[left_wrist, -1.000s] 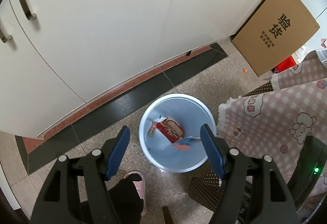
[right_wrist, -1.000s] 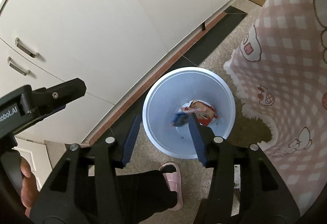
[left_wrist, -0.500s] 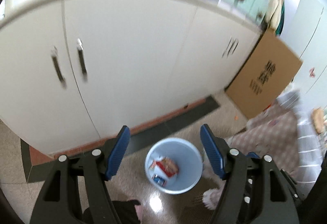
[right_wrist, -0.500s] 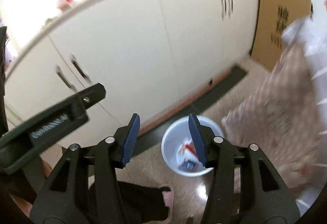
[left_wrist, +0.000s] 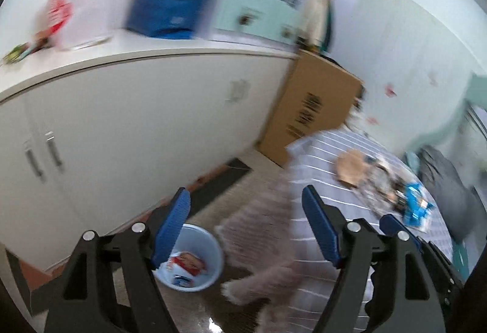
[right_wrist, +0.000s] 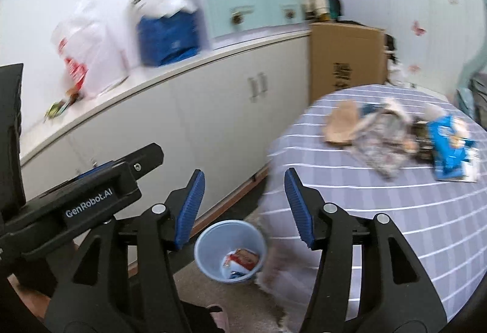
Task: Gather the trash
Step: 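Bring both open tools back over the table, then grasp the tan crumpled paper with the left tool while the right grasps the gold wrapper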
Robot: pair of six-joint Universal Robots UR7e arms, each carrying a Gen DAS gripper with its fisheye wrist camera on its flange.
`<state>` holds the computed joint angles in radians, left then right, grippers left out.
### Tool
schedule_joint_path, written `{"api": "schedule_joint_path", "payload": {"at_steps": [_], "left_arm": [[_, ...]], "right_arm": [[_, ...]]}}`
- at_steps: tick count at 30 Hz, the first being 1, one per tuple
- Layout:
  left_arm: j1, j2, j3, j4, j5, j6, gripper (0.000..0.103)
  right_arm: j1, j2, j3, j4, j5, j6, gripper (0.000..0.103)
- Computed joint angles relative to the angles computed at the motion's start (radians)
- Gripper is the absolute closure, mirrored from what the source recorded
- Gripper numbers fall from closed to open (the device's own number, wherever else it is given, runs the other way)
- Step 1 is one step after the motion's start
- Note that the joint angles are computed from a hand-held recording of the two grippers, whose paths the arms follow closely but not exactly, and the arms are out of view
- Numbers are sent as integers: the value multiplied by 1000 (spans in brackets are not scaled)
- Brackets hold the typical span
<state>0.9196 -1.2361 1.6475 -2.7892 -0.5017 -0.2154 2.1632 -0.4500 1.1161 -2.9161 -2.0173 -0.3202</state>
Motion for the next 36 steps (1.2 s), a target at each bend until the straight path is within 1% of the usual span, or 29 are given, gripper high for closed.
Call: {"api": "schedule_joint_path", "payload": {"at_steps": [2,3,4,8,9,10,12,13,15,16,17,22,25,33,34,36], "left_arm": [[-6,37,-37,25,-51,17,28],[-7,55,-50,33,-59,18,28],[-11,86,-78,40,-50,21,28],[1,190,-175,42,-70,96,26],[6,210,-197,64,-75,109,26],[14,245,-240,116,-71,106,26],[27,276,-285,174,-97,100,26],[34,297,-311,190,-99,98,26],[39,325,-347,210,-100,102,26],[43,340,-365,211,-108,112,26],[47,351,-382,219,-114,120,26],[70,412,-483,295,-140,123,26],[82,444,-532,315,-149,132,26],[118,522,-673,401,-199,149,27],[124,535,-698,416,-207,153,28],[131,547,-724,442,-224,153,36]], "right_arm": [[-19,-34,33,-21,-19,4,49],[-27,-54,51,-28,-23,11,49],[-41,-81,70,-32,-30,14,49],[-82,-135,93,-37,-55,24,49],[-91,-145,97,-37,-58,20,49],[-104,-154,92,-30,-68,10,49],[-120,-168,93,-9,-58,12,49],[-133,-176,89,11,-45,16,49],[-150,-185,79,35,-40,17,49],[-160,-187,69,53,-23,18,49],[-166,-184,55,68,-24,14,49],[-180,-141,-36,133,-19,-32,56],[-188,-117,-84,167,-5,-44,57],[-203,-40,-227,233,-10,-85,57],[-203,-26,-253,246,-14,-94,57],[-204,2,-303,266,-20,-117,57]]}}
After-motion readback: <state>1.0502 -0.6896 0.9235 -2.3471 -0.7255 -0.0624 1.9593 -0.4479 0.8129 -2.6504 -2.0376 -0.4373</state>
